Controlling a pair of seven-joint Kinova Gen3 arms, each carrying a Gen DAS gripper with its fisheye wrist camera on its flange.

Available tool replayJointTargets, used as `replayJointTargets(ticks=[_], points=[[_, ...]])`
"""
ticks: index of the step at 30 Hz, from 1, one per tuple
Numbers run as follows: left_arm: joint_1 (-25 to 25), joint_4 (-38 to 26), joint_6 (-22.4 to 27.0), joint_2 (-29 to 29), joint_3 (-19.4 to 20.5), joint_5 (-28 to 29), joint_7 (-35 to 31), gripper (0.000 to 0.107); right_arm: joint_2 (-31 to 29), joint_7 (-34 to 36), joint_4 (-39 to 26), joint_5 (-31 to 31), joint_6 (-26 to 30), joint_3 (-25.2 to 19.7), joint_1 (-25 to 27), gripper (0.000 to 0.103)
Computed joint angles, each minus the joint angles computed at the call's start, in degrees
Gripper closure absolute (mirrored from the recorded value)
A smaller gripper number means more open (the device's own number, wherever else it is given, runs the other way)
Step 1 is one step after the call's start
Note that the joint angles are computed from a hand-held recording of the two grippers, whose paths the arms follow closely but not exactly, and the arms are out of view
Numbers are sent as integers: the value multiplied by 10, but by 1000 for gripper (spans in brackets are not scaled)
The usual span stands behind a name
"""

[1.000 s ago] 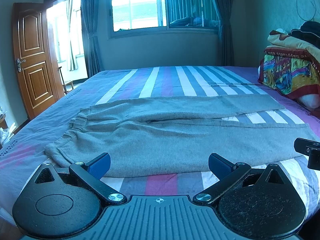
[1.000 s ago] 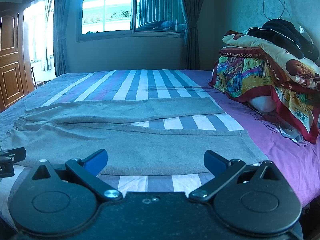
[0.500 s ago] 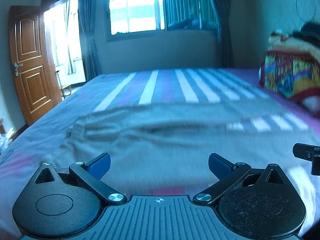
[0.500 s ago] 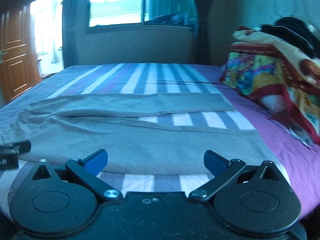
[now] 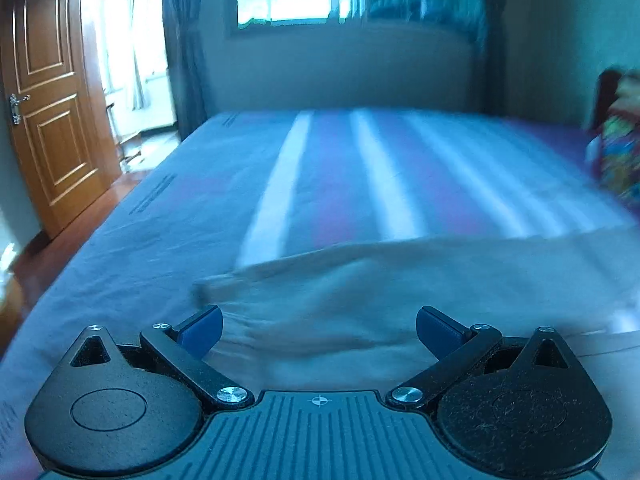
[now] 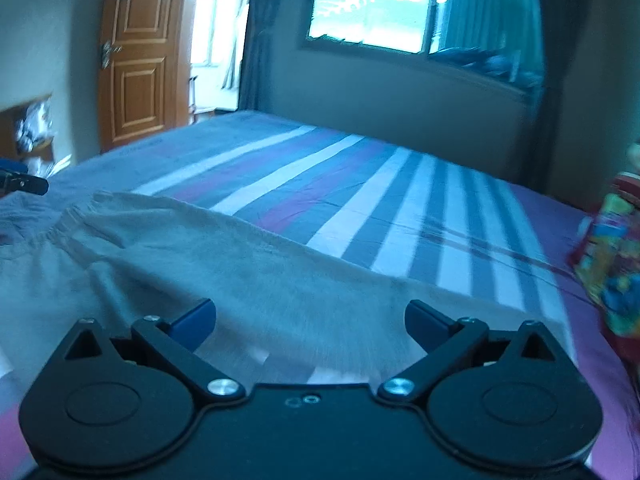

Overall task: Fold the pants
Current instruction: 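Grasp the cuff with the left tool while the right tool grasps the waistband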

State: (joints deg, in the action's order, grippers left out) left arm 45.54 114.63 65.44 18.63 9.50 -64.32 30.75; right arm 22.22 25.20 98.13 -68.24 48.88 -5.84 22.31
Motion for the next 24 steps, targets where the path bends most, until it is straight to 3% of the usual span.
replayJointTargets(ticks=[3,4,5,6,8,9,10,11,13,15,19,23,24], points=[[-80,28,-70,2,-24,-1,-43,7,48,-60,-62,52,-48,-22,-44,5],[-106,36,-93,3,-28,-6,-55,16,67,-84,-86,65,-48,-11,-66,6],[-133,40,-117,5,-31,-6,-73,37,82,-107,-107,82,-52,-11,-78,10],[-159,41,-140,6,-28,-1,-95,44,97,-130,-127,100,-55,-11,-90,15],[-206,43,-186,16,-32,-4,-141,44,132,-177,-178,125,-40,22,-134,54],[-215,43,-209,20,-43,-2,-165,43,151,-200,-205,138,-31,34,-150,53],[-214,47,-231,21,-63,1,-184,43,169,-219,-230,152,-22,34,-157,45],[-205,52,-254,21,-89,-4,-193,39,184,-229,-250,164,-19,24,-158,31],[-200,59,-293,24,-125,-19,-208,33,215,-255,-290,207,-17,-12,-151,23],[-219,64,-340,25,-140,-25,-234,33,244,-287,-344,247,-1,-15,-167,23],[-321,83,-433,20,-98,-68,-234,33,297,-329,-450,325,38,-8,-202,25],[-400,94,-517,21,-79,-95,-234,33,343,-373,-556,373,123,-7,-218,29],[-402,91,-521,23,-81,-82,-255,39,354,-381,-582,390,146,-9,-221,31]])
